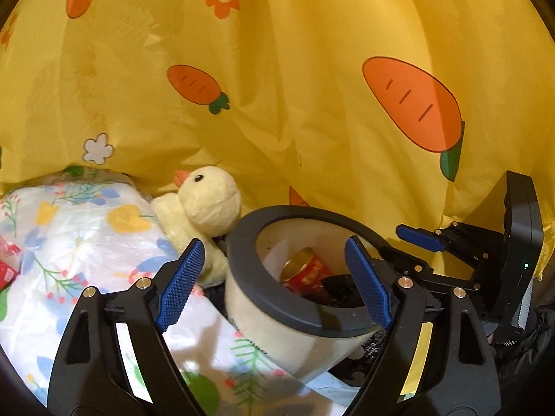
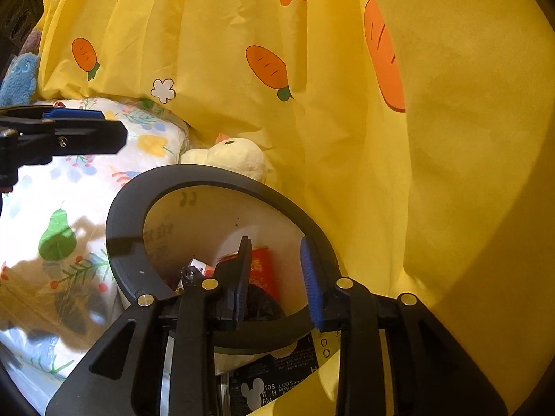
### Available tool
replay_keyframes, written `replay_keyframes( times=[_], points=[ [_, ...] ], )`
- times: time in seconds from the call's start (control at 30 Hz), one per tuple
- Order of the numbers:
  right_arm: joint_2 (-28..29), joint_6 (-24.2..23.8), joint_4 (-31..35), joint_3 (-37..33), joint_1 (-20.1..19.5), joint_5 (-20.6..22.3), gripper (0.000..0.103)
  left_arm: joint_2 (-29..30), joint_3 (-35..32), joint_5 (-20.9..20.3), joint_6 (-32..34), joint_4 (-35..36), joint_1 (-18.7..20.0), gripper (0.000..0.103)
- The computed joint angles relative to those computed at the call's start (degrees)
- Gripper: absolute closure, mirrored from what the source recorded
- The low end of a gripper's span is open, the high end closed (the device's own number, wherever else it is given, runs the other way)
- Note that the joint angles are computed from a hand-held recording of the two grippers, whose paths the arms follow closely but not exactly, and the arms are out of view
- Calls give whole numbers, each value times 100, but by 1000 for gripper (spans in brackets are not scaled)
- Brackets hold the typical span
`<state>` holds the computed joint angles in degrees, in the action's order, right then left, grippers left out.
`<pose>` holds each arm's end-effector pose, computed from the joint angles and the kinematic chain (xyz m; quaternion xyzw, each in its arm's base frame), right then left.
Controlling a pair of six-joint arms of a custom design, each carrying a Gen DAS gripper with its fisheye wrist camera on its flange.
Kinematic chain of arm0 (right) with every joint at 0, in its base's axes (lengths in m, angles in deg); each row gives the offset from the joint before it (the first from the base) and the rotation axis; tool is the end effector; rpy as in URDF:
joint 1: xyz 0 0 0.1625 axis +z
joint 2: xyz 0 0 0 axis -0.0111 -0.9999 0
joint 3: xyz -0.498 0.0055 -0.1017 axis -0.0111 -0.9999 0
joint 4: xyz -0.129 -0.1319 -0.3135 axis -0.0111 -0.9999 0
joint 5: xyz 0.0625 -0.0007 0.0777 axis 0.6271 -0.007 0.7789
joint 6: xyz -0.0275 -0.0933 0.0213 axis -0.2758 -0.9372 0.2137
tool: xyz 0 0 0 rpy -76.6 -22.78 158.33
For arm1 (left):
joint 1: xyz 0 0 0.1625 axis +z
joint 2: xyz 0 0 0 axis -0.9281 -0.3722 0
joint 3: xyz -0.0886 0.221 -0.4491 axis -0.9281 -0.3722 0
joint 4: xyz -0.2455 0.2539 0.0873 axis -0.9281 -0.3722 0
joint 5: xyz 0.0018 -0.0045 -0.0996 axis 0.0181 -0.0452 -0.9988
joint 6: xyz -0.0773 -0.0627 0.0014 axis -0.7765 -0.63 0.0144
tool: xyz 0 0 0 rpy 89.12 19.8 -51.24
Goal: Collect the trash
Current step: 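Open both tools to drop the red cup and black bag into the bin, then move both open tools back over the red wrapper and blue net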
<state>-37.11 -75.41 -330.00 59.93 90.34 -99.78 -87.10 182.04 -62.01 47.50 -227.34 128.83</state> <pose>0.0811 -0.5630 0.1193 0.2527 -0.7355 0.4065 0.4794 -0.1900 -0.6486 0.0325 0.3995 0.8478 -0.3404 0.0756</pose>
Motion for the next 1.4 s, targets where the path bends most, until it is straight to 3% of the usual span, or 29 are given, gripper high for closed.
replay_keyframes(
  times=[0.27, 0.57, 1.0, 1.17, 1.4],
  points=[
    [171, -188, -168, 3, 151, 128, 55, -409, 715, 557, 32, -1176, 143, 13],
    [501, -279, -208, -8, 489, 345, 45, -987, 1360, 1124, 135, -2079, 431, 13],
    [1078, 146, -202, -309, 969, 948, 33, -1556, 1724, 1800, 536, -2970, 945, 13],
    [1298, 590, 211, -720, 1169, 1194, 28, -1776, 1633, 2073, 645, -3175, 1208, 13],
    [1780, 889, 1537, -1934, 1576, 985, 27, -2067, 1421, 2302, 567, -3050, 1587, 13]
  ],
)
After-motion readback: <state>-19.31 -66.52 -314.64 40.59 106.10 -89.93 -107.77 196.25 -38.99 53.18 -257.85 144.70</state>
